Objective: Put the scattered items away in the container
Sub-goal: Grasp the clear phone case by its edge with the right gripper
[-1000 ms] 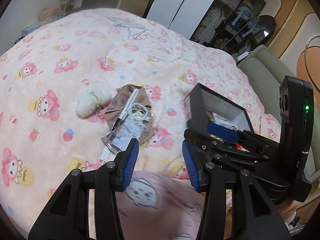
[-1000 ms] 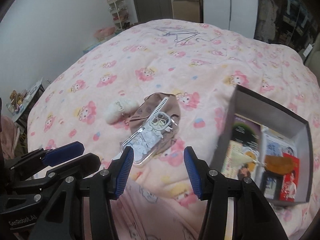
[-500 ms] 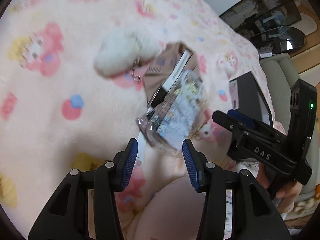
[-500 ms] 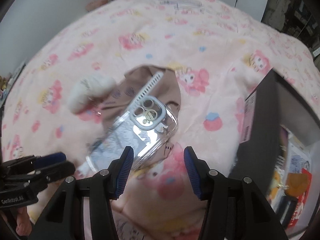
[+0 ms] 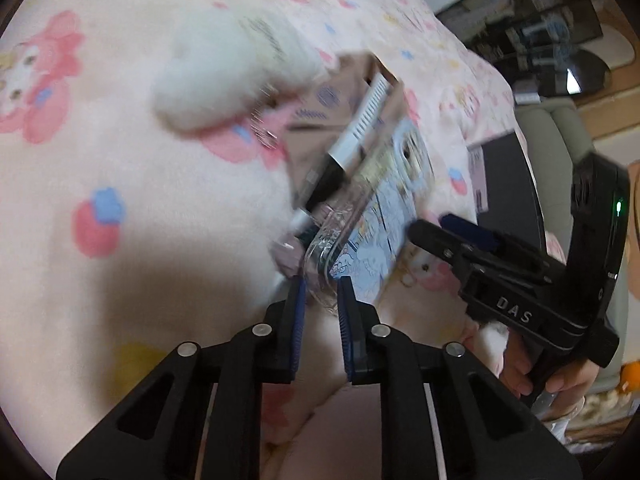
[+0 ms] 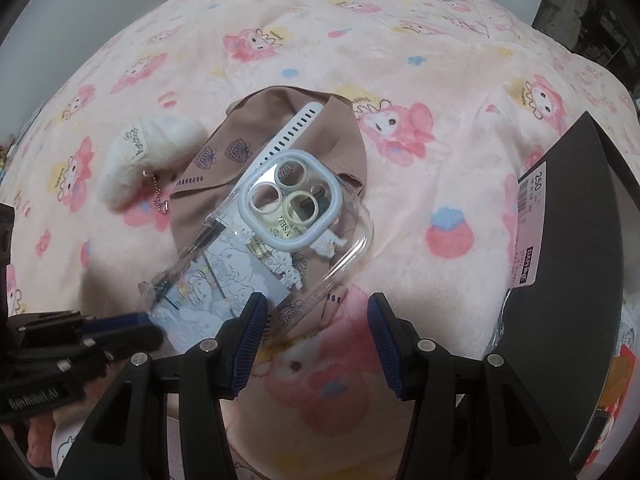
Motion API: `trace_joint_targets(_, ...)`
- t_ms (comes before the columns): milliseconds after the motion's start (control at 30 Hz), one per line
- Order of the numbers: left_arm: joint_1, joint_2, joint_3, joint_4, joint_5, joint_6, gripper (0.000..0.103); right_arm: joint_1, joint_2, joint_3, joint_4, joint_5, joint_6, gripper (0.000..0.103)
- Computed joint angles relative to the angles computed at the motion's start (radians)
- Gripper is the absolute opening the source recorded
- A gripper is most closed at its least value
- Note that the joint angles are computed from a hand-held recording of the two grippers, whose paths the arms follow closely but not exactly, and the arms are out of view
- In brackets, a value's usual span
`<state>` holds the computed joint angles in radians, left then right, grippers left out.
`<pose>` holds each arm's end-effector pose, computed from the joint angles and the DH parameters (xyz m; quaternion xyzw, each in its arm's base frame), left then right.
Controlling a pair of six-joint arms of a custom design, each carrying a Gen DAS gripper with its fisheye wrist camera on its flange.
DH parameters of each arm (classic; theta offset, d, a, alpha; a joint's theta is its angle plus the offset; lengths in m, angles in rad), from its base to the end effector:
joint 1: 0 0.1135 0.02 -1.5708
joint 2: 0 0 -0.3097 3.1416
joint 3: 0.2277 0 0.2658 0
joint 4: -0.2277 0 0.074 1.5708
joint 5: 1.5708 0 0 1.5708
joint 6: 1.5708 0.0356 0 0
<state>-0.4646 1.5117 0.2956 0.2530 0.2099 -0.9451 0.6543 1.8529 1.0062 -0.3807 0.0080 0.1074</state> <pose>0.1845 -0.1007 0.1113 -0.1953 0.9291 -0.2689 0.1619 0.2855 0.2186 0.1535 -0.2654 0.9489 0.0598 0.1601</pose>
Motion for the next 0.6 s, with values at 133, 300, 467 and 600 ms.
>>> trace_joint_targets(133,0.054,-0.096,-0.003,-0.13,-0.099,-0.002,0.001,-0.014,-0.007,0.013,0.018,-0.006,0.001,0.048)
trace_joint_targets(300,0.07,-0.076,-0.05,0.006,0.041,-0.006,0.019,-0.046,0.037,0.057,0.044,-0.001,0.015,0.048)
trace_joint_targets(467,0.02,0.047,-0.037,0.115,0.064,-0.022,0.023,-0.056,0.102,0.11,0.083,0.003,0.023,0.05)
trace_joint_targets(600,0.051,0.043,-0.061,0.158,0.049,-0.043,0.017,-0.069,0.11,0.106,0.13,0.018,0.047,0.05)
